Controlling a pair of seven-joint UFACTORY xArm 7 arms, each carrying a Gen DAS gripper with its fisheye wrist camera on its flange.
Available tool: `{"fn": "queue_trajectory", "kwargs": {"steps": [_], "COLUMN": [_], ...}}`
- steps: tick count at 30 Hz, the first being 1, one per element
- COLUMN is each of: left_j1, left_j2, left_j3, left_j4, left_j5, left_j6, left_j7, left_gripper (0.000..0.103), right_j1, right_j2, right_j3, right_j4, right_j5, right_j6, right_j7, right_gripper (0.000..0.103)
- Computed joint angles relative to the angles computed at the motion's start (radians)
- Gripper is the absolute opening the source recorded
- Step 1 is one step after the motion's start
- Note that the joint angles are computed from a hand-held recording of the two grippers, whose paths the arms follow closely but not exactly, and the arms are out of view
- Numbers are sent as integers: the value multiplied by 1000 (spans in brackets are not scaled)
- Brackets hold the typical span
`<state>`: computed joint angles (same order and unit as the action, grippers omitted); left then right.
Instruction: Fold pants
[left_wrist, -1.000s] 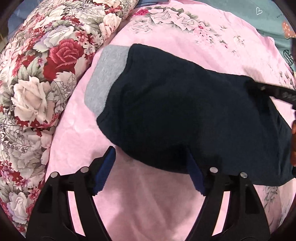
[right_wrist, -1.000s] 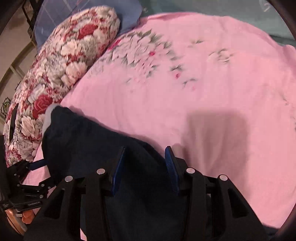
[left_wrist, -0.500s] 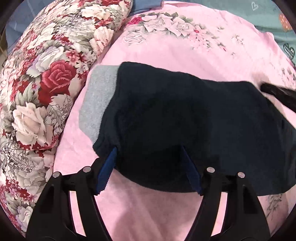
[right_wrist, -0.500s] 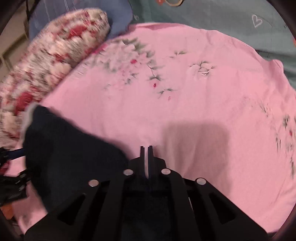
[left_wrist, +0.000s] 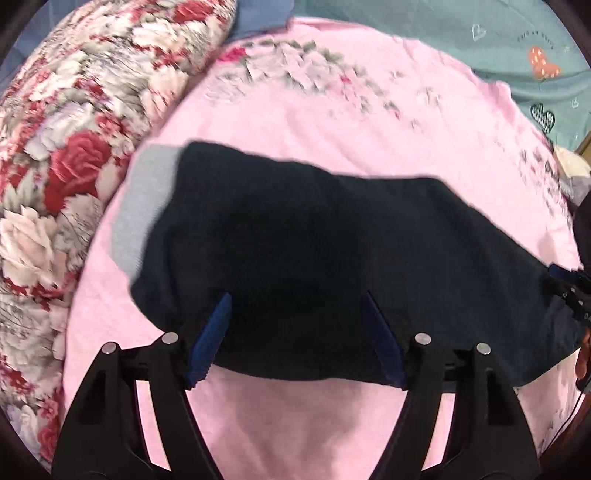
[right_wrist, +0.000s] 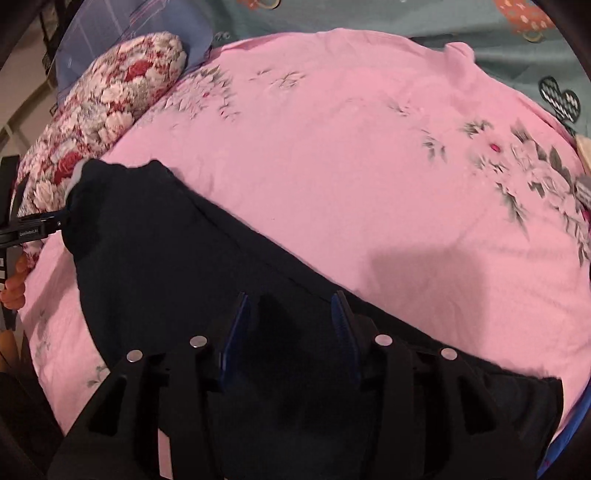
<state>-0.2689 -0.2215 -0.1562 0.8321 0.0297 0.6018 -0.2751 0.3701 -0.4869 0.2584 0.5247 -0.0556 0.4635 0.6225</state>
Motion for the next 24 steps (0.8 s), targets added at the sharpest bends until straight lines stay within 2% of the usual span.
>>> {"fn": "queue_trajectory", "kwargs": {"steps": [1, 2, 4, 6, 7, 9, 11, 14, 17, 19, 20, 21, 22, 23, 24], "left_j1": [5, 9, 6, 4, 2, -1, -3, -3, 2, 5, 3, 2, 0, -3, -5], "left_j2": [2, 0, -1, 8, 8, 14, 17, 15, 20, 32, 34, 32, 27, 20, 13], "left_j3": [-11, -19, -22, -24, -23, -16, -9, -10, -18, -24, -23, -21, -19, -14, -9], "left_j4": [-3, -11, -19, -15, -13, -8, -8, -9, -11, -4, -1, -1, -2, -4, -6], "left_j5": [25, 48, 59, 69, 72, 63, 50, 51, 78, 105, 107, 108, 106, 95, 81], "left_j6": [-2, -11, -17, -11, -5, -2, -2, -1, -4, 2, 7, 9, 9, 13, 16], "left_j7": [-20, -40, -53, -59, -61, -58, -48, -50, -63, -72, -72, -71, -66, -53, -44], "left_gripper": [74, 74, 74, 76, 76, 77, 78, 78, 78, 78, 78, 78, 78, 78, 78], "right_j1": [7, 14, -4, 1, 8, 16, 15, -13, -40, -118, -133, -115, -95, -76, -90], "right_j2": [26, 54, 84, 102, 99, 98, 77, 43, 10, 53, 66, 56, 38, -19, -74], "right_j3": [-3, -4, 29, 28, 19, -4, -8, 17, 12, 89, 103, 80, 55, 30, 46], "right_j4": [16, 36, 66, 84, 82, 87, 80, 77, 45, 69, 66, 54, 45, 15, -10], "right_j5": [0, -7, -67, -87, -82, -60, -48, -81, -78, -176, -208, -197, -172, -135, -113], "right_j6": [1, 7, 34, 45, 51, 65, 76, 89, 46, 96, 92, 82, 83, 82, 84], "right_j7": [-18, -43, -50, -73, -86, -109, -116, -80, -32, 67, 103, 108, 107, 117, 127], "right_gripper": [43, 35, 33, 31, 27, 10, 3, 2, 2, 2, 2, 4, 6, 15, 25]}}
